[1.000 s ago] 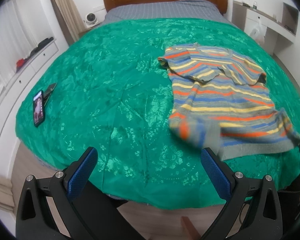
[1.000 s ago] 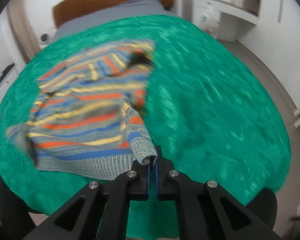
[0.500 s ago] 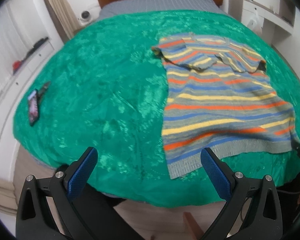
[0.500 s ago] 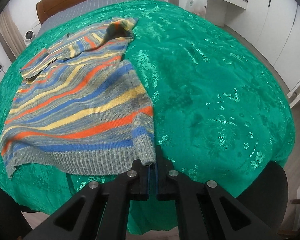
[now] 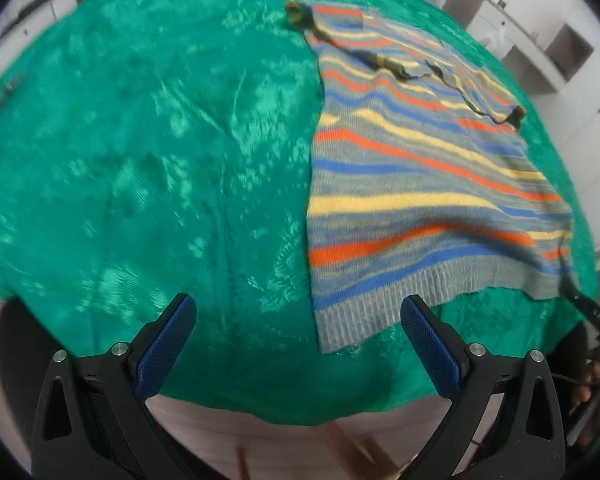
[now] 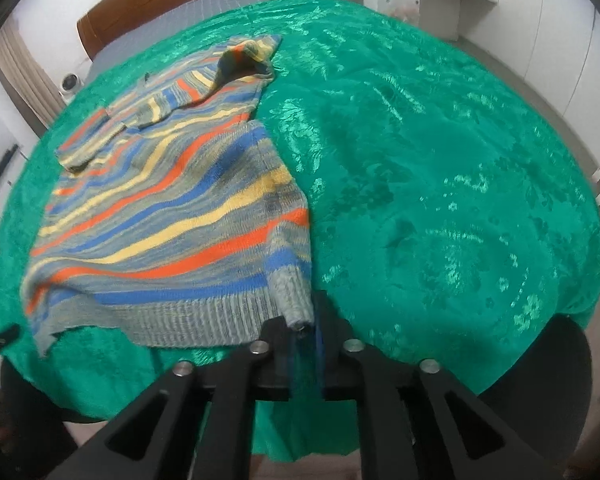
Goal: Fold small clothes
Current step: 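Grasp the sweater hem with the right gripper and pull it flat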
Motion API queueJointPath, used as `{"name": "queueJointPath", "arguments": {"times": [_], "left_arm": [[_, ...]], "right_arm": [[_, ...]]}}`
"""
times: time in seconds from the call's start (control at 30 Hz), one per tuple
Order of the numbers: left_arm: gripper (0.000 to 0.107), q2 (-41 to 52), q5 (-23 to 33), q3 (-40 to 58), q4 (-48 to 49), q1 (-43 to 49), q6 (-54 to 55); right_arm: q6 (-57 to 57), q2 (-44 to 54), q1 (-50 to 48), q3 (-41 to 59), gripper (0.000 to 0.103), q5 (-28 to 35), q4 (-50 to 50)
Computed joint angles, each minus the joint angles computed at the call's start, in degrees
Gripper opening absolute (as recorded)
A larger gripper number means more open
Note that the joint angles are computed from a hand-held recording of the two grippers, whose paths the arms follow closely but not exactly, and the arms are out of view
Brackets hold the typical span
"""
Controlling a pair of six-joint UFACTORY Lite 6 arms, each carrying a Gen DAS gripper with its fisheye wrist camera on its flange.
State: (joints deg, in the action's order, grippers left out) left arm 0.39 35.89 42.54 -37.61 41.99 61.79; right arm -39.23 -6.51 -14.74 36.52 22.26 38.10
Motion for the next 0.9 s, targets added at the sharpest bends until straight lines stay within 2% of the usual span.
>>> {"name": "queueJointPath", "arguments": {"times": [0.07, 0.13, 0.17, 0.2, 0.23, 0.27, 0.33, 0.37, 0.4, 0.43, 0.5, 0.53, 0.57, 0.63, 0.73, 0.8, 0.83, 0.9], "left_arm": [[0.102, 1.89, 0.94, 0.23, -2.09, 0.38, 3.46], [0.098, 2.88, 0.51, 0.22, -3.57, -0.42, 5.09], [0.092, 3.49, 0.01, 0.32, -4.29, -0.92, 5.47], [0.077, 4.46, -1.15, 0.59, -4.64, -1.85, 5.12], [0.067, 5.96, -1.69, 1.13, -4.51, -2.65, 4.29], [0.06, 7.33, -2.23, 1.77, -4.49, -3.39, 3.51], [0.052, 6.33, -4.11, 0.38, -5.95, -4.85, 4.07], [0.036, 5.59, -4.52, -0.29, -6.4, -5.5, 4.75], [0.015, 4.91, -4.83, -0.9, -6.35, -6.46, 4.97], [0.007, 4.14, -5.04, -1.45, -5.66, -7.41, 4.61], [0.004, 3.02, -5.32, -1.61, -3.76, -8.23, 3.16], [0.004, 2.38, -4.39, -1.35, -2.57, -7.76, 2.68], [0.003, 1.81, -2.16, -0.53, -1.08, -6.28, 2.57], [0.003, 0.57, 3.02, 1.65, 2.39, -2.23, 2.68], [0.003, -1.67, 10.56, 4.32, 5.17, 4.5, 5.95], [0.003, -3.0, 10.99, 4.21, 6.75, 5.97, 7.16], [0.003, -2.78, 10.59, 3.97, 7.47, 5.91, 7.08], [0.003, -2.12, 6.29, 1.99, 9.95, 3.42, 4.93]], "right_arm": [[-6.18, -2.1, -4.13, -0.25, 0.049, 4.53, 3.75], [-11.36, -3.41, -8.78, 0.48, 0.052, 9.22, 6.04], [-12.93, -3.12, -10.64, 1.36, 0.054, 11.08, 6.56], [-14.62, -2.23, -12.49, 2.57, 0.056, 13.06, 7.19], [-16.97, 0.17, -14.34, 4.71, 0.058, 15.39, 8.25], [-17.88, 2.13, -15.02, 6.24, 0.058, 16.6, 8.73], [-20.25, 7.48, -15.24, 9.87, 0.058, 18.1, 10.18], [-20.94, 9.33, -14.56, 10.88, 0.058, 18.03, 10.84], [-20.86, 11.12, -12.99, 11.81, 0.058, 17.81, 11.07], [-22.15, 12.14, -11.66, 11.92, 0.058, 18.38, 12.4], [-23.2, 14.01, -7.64, 12.2, 0.056, 17.99, 12.62], [-20.94, 14.0, -4.68, 11.85, 0.036, 14.74, 10.22], [-16.48, 13.07, -2.42, 11.37, 0.009, 11.82, 5.83], [-14.33, 8.96, -3.04, 9.74, 0.006, 13.18, 4.02], [-13.98, 2.64, -10.22, 9.59, 0.005, 27.23, 3.0], [-12.53, 0.82, -12.31, 8.96, 0.005, 30.83, 1.27], [-11.38, 0.64, -12.59, 7.96, 0.005, 30.45, -0.35], [-9.34, 2.78, -11.86, 6.56, 0.004, 26.36, -2.29]]}}
